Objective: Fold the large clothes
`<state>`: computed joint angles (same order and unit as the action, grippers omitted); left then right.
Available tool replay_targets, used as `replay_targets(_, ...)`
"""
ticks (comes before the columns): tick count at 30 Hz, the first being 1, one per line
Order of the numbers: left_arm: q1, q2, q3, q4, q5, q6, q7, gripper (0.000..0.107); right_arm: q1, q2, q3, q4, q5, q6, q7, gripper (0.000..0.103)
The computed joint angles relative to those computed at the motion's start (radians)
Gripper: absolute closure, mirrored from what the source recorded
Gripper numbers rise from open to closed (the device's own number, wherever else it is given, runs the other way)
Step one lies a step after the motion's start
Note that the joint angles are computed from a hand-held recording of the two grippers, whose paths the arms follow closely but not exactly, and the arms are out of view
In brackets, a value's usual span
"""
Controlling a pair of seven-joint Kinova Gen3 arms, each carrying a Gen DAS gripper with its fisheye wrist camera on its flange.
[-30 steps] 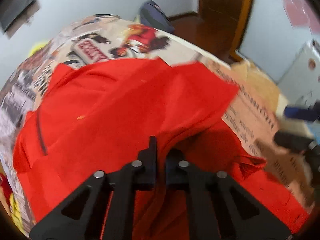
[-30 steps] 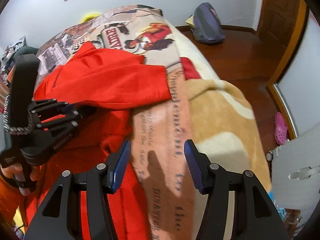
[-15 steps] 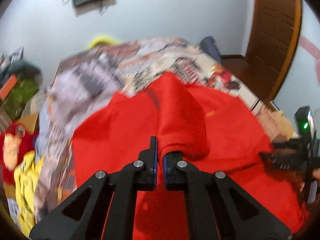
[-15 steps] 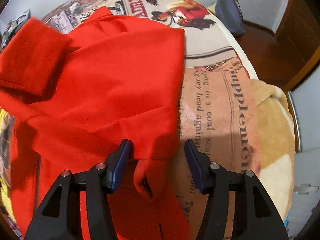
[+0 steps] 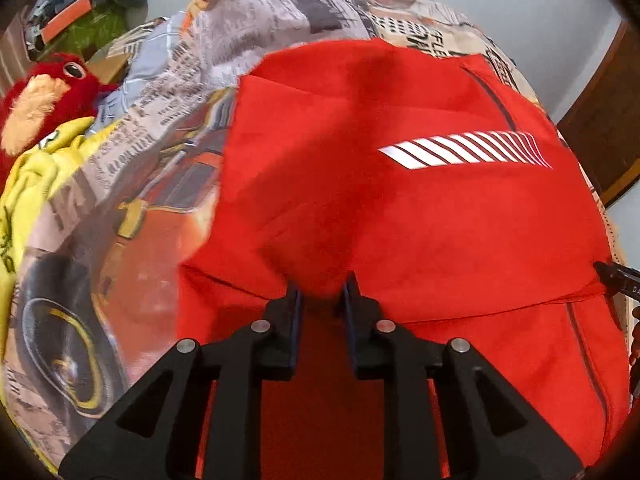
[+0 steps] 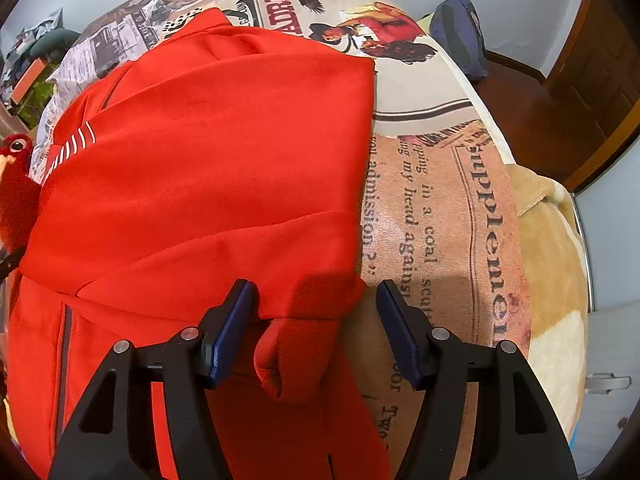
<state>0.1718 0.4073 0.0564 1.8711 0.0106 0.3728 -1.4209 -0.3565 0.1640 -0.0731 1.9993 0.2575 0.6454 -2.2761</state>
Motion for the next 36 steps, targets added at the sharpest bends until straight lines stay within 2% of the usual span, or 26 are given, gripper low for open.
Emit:
replay_targets(2, 0.006, -0.005, -0.02, 0.001, -0.013, 0.003, 0.01, 0.087, -0.009, 0.004, 0.004, 0.002, 0.016, -0.009, -0.025, 0.042)
replay_targets(6, -0.077, -0.001, 0.025, 0.003, 0.041, 0.031, -0.039, 0.087, -0.027, 0.0, 0.007, 0.015, 0.05, -0.021, -0.077, 0.041)
replay_targets(10, -0.033, -0.023, -0.037, 0.027, -0.008, 0.037, -0.003, 0.087, -0.02, 0.0, 0.002, 0.01, 0.045, -0.013, -0.071, 0.041)
replay_targets(13, 0.0, -0.052, -0.064, 0.035, -0.074, 0.06, 0.018, 0.085, -0.009, 0.008, -0.004, -0.024, 0.015, 0.043, -0.035, 0.041)
replay_targets(15, -0.025, -0.072, -0.043, 0.031, -0.079, 0.076, -0.012, 0.075, -0.004, 0.014, -0.007, -0.056, -0.005, 0.095, -0.008, 0.041)
replay_targets(17, -0.046, -0.106, -0.03, 0.031, -0.075, 0.07, -0.039, 0.054, -0.008, 0.01, -0.01, -0.078, -0.001, 0.131, 0.014, 0.041)
replay_targets(19, -0.074, -0.127, -0.014, 0.022, -0.056, 0.056, -0.07, 0.05, -0.028, -0.002, -0.01, -0.094, 0.042, 0.162, -0.002, 0.041)
replay_targets(23, -0.137, -0.121, 0.028, -0.06, 0.028, 0.081, -0.154, 0.042, -0.046, -0.035, -0.02, -0.124, 0.107, 0.181, -0.015, 0.041)
replay_targets(25, -0.145, -0.103, 0.037, -0.109, 0.055, 0.094, -0.183, 0.042, -0.046, -0.043, -0.024, -0.148, 0.121, 0.181, -0.014, 0.041)
replay_targets(30, -0.111, -0.032, 0.049, -0.244, 0.071, 0.125, -0.215, 0.04, -0.029, -0.027, -0.024, -0.223, 0.123, 0.132, 0.03, 0.041)
replay_targets(36, -0.038, 0.1, 0.05, -0.449, 0.041, 0.192, -0.245, 0.038, -0.009, 0.063, -0.004, -0.331, 0.078, 0.074, 0.121, 0.041)
